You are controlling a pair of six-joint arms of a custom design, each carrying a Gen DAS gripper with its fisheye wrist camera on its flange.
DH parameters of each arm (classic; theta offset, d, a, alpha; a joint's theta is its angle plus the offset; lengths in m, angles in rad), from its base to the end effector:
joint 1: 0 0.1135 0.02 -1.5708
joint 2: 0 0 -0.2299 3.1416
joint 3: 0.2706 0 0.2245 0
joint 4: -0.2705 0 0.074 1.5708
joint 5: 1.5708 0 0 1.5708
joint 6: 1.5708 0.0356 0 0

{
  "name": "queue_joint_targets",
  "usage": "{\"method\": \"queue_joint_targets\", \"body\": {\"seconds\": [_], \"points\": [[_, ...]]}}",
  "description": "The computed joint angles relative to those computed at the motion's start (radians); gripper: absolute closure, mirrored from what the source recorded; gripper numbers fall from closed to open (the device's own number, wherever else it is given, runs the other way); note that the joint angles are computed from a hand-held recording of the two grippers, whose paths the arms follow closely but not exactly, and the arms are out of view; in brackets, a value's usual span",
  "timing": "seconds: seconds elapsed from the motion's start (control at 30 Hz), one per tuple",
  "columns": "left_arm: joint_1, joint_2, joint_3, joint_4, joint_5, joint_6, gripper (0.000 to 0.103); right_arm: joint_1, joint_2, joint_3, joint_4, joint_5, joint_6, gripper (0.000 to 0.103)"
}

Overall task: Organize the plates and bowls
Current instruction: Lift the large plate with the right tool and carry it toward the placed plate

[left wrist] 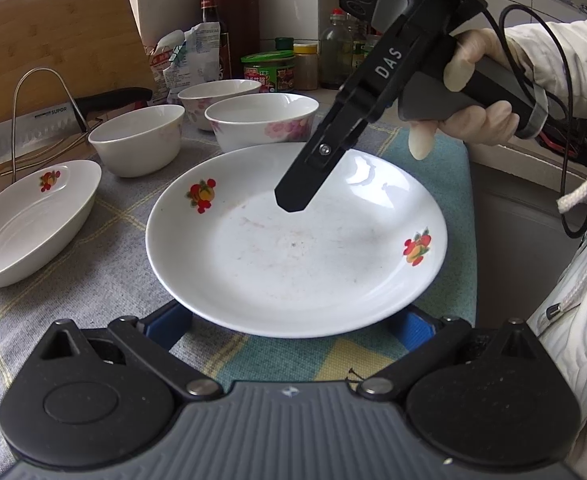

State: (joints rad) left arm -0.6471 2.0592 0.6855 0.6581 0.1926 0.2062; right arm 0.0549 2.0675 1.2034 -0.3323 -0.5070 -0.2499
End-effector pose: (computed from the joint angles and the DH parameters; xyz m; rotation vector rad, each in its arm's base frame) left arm 0.2443 -0.1931 0.0447 1.0480 2.0598 -0.4477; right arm 0.3526 0.0367 0.0922 -0.5316 2.6034 0.6353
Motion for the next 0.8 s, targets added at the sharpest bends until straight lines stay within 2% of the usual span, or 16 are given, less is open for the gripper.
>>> {"method": "queue_joint_targets", "body": {"seconds": [0.8], "points": [[-0.007, -0.004, -0.006, 0.008, -0.012, 0.009, 0.001, 0.007, 0.012, 0.037, -0.048, 0.003, -0.011, 0.0]]}}
